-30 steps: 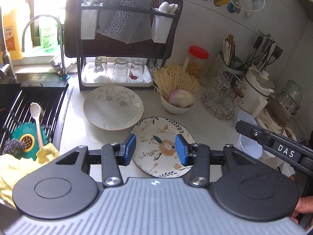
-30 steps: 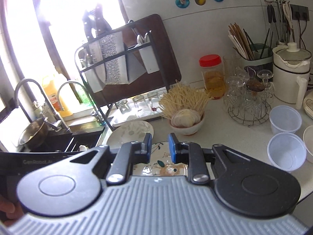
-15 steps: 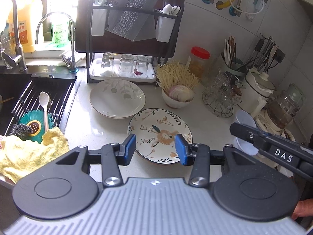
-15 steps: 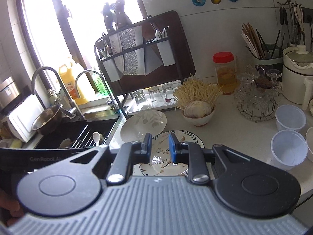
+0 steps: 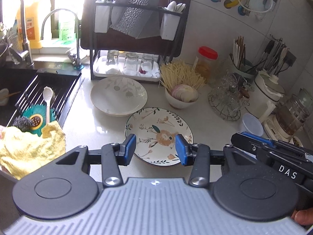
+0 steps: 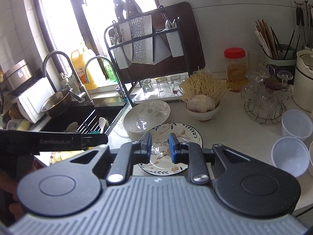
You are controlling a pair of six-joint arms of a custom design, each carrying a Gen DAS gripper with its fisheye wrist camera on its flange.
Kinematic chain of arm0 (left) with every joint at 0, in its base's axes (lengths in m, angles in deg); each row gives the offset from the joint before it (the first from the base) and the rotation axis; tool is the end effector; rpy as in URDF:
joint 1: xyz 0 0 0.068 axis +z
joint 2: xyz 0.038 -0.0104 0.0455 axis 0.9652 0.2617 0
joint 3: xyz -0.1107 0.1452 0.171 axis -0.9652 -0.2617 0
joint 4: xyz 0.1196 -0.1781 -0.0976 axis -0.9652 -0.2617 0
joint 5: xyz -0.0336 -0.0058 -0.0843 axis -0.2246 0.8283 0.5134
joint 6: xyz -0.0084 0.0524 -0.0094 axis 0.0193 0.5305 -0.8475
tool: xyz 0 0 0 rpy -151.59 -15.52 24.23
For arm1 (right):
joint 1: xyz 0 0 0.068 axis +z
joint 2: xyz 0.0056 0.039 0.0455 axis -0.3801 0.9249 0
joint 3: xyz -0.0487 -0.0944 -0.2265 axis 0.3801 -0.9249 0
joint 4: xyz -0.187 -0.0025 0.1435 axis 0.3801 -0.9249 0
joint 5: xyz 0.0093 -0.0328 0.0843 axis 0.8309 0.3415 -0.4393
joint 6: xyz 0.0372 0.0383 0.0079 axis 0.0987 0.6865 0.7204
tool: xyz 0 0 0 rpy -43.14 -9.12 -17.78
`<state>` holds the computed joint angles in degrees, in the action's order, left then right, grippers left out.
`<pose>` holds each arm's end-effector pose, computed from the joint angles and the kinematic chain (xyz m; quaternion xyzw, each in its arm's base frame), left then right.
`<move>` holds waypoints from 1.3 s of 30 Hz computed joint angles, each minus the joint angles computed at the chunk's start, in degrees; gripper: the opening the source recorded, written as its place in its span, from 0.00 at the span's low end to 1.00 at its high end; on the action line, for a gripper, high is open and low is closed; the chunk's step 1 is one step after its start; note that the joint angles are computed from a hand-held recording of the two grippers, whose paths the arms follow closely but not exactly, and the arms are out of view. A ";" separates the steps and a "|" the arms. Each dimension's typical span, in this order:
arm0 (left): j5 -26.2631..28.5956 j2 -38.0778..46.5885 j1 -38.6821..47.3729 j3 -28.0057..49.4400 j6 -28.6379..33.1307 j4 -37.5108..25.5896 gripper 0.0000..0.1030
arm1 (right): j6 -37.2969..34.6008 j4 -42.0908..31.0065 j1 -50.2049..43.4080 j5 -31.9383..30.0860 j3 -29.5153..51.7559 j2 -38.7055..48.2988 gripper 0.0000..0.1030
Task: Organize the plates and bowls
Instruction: 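Withdraw the left gripper and move it toward the other leaf-pattern bowl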
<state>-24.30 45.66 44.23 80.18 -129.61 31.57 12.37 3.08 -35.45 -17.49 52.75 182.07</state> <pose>0.2739 -0.1393 0.3040 -0.2788 0.8738 0.0035 0.3984 0.3712 -0.0567 0.2965 -0.3080 0.8150 0.2997 0.3887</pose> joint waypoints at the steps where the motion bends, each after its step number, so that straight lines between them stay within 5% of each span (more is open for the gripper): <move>1: -0.13 0.35 -0.32 -0.42 -1.32 0.37 0.48 | -1.19 -1.25 -0.09 -0.08 1.28 1.07 0.23; 7: -0.44 1.49 -1.18 -2.24 -6.57 0.91 0.48 | -7.55 -8.01 -0.65 0.45 7.39 6.28 0.23; 15: 2.25 0.20 2.33 -6.73 -6.30 4.16 0.48 | -5.64 -7.47 1.36 1.98 8.72 8.62 0.23; 32: 22.43 2.58 27.51 -14.52 12.96 21.00 0.49 | 16.30 6.21 14.31 13.08 14.42 16.38 0.23; 39: 29.75 8.06 36.37 -13.19 20.83 25.56 0.49 | 23.11 0.03 20.32 15.96 33.05 28.65 0.23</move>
